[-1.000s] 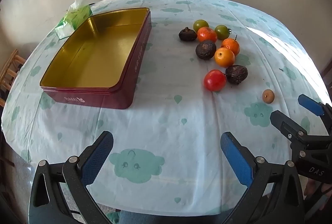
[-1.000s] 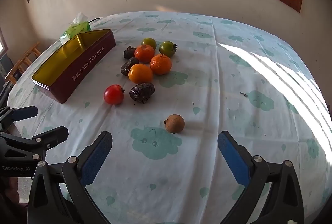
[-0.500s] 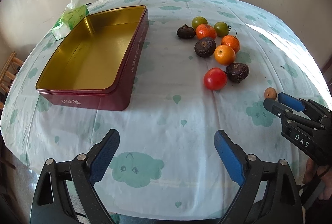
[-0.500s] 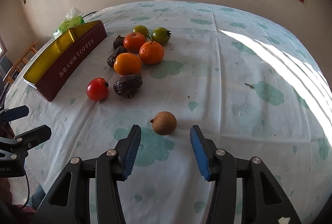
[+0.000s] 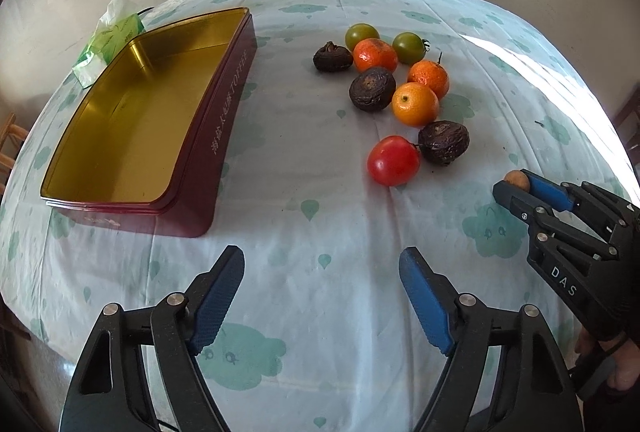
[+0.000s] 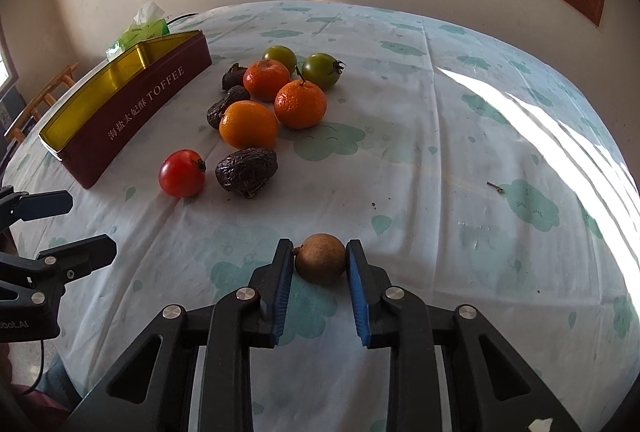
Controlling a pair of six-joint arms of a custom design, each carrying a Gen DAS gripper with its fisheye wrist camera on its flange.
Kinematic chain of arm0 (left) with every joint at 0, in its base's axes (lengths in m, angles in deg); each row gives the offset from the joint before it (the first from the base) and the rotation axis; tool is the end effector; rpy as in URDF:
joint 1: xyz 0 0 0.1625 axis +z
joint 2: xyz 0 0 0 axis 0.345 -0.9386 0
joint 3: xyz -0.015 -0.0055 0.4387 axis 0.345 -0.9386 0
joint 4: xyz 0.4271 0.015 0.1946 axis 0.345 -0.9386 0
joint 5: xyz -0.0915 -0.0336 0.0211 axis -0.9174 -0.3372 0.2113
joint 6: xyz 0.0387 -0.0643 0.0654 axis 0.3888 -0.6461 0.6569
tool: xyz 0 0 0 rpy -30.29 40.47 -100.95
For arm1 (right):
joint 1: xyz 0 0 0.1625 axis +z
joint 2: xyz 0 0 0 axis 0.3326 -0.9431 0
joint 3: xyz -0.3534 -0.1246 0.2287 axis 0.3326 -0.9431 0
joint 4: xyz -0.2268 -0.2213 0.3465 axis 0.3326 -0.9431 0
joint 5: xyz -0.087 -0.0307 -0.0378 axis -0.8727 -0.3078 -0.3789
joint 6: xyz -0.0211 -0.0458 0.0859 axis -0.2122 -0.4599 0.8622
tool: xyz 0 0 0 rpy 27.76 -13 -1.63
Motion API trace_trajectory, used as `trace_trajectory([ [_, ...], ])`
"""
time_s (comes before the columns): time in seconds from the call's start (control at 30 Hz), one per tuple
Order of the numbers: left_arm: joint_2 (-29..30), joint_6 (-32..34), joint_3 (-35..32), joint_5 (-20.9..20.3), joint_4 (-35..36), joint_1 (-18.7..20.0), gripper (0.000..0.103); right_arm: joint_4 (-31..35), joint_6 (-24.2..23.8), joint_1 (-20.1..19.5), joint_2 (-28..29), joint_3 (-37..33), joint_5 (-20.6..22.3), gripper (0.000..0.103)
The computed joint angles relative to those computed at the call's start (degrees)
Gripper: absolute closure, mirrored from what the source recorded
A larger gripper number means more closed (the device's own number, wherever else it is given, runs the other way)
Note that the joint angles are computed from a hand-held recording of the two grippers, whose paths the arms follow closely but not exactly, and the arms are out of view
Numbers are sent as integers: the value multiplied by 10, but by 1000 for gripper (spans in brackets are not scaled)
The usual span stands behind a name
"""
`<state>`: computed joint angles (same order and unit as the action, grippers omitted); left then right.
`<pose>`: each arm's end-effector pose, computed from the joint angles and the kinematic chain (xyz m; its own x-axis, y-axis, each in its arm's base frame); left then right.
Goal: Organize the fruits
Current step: 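Grasp the small brown round fruit with the right gripper while the left gripper grasps the red tomato, then carry the red tomato into the gold tin with the left gripper and release it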
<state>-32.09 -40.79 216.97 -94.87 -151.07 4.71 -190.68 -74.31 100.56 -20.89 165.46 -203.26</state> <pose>-0.1290 -0.2733 0.2040 -0.7671 0.1453 -0.6248 0.3743 0.8924 -0.2520 0.2323 -0.2758 0.0361 -0.7035 -0.1979 0.6826 -0.5387 0.7750 -0.3305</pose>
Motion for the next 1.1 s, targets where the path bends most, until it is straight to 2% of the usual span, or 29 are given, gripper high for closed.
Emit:
trace_trajectory([
  [0.1,21,30,-2,-3,-46,16,25,-35,-21,-5,6,-5,-20,78],
  [0.3,71,87,-11,-6,-118,45,28,-64,-42,-60,-17,-15,-29,78],
  [0.5,130,135,-24,-3,-169,68,36,-78,-47,-100,-29,-18,-5,78],
  [0.8,182,184,-37,3,-226,94,58,-82,-52,-106,-26,-24,4,78],
  [0.87,191,198,-39,0,-237,99,68,-84,-54,-106,-26,-24,3,78],
  [1.1,189,198,-39,-3,-249,100,70,-85,-57,-106,-24,-24,1,77],
])
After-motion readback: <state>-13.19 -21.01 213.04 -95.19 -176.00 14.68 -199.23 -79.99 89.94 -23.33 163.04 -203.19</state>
